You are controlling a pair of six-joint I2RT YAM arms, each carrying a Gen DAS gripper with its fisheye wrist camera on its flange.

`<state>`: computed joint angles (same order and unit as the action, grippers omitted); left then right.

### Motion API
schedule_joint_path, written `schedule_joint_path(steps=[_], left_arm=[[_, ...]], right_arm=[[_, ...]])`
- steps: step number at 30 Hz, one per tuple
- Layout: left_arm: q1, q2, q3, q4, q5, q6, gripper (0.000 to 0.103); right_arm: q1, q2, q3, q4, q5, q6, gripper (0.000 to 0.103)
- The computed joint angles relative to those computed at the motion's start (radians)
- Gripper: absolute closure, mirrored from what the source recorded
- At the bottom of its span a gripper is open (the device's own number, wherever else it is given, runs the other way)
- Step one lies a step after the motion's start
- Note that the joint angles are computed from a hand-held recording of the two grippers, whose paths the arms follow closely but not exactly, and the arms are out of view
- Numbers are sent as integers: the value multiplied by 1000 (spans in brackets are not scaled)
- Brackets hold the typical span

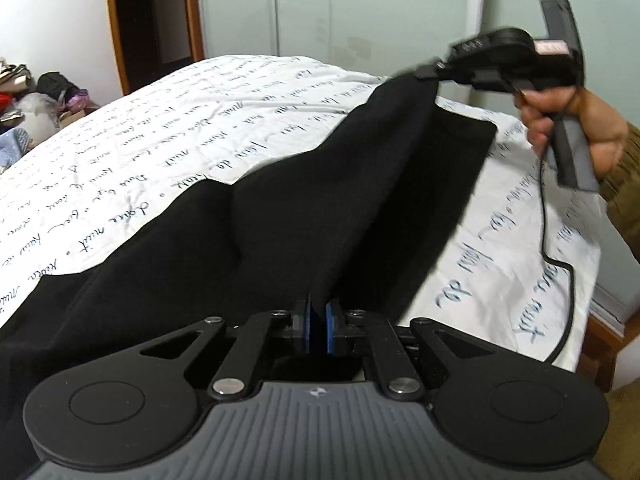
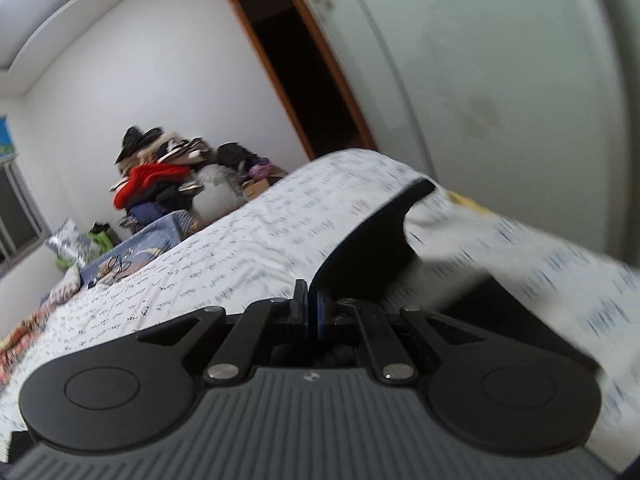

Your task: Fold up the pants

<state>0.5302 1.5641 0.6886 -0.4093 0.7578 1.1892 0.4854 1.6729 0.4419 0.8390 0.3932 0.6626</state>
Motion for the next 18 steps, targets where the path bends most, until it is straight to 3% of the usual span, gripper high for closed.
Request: schedule_joint_path(steps=[5,10,14,18], left_arm=[[20,-6,1,-47,1,58,96],[34,-15,-7,-69,2,110,96],[15,-13,-29,-33,-28,118,96],[13,-11,-40,-16,-34,121,96]], right_arm=[[35,22,-174,144,54,138,97],[65,98,-240,272,96,200,98],[62,133,-242,278,84,210,97],[33,154,-218,230,80,227,86]])
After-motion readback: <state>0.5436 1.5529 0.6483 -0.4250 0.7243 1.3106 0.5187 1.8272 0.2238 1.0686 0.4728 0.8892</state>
